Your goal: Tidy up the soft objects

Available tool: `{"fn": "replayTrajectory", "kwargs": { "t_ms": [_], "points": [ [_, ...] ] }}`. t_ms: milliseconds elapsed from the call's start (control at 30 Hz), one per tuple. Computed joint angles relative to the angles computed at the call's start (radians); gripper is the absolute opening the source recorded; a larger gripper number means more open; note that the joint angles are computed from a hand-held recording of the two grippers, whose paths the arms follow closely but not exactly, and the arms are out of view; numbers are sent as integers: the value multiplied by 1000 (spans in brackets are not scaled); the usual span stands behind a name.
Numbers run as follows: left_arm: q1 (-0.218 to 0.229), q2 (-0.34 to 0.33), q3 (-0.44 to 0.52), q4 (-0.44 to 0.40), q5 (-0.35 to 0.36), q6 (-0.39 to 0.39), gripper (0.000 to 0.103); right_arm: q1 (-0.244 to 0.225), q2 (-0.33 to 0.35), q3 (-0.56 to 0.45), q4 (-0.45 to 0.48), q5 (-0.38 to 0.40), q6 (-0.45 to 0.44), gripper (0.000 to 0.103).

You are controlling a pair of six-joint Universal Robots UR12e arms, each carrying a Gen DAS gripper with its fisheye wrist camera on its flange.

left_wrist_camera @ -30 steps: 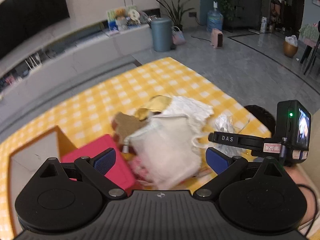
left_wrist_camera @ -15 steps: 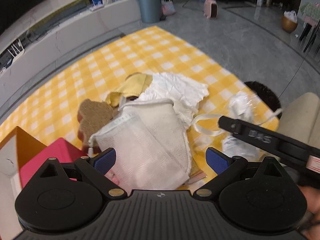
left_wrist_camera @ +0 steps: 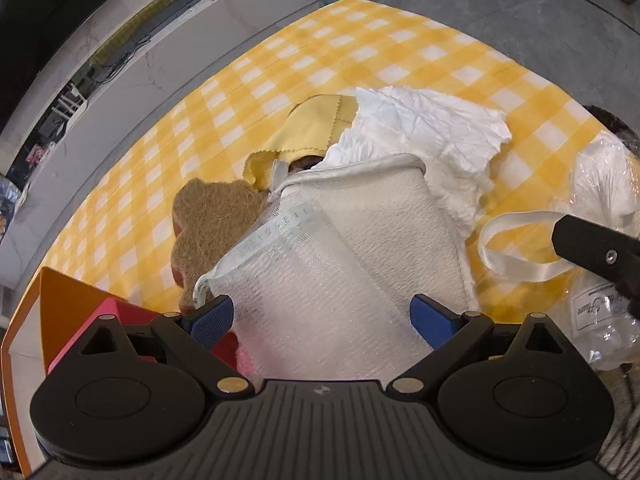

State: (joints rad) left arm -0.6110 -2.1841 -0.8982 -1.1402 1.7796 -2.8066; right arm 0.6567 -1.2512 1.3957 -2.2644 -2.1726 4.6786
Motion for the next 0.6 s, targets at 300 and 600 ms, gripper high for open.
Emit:
{"fn": "replayTrajectory", "kwargs": {
  "t_ms": [300, 600],
  "points": [
    [9, 44, -85, 108, -76, 140, 77, -3, 0, -2, 4, 10, -11, 70],
    [6, 55, -90, 102, -71, 214, 9, -3, 1, -3, 5, 12, -11, 70]
  ]
}}
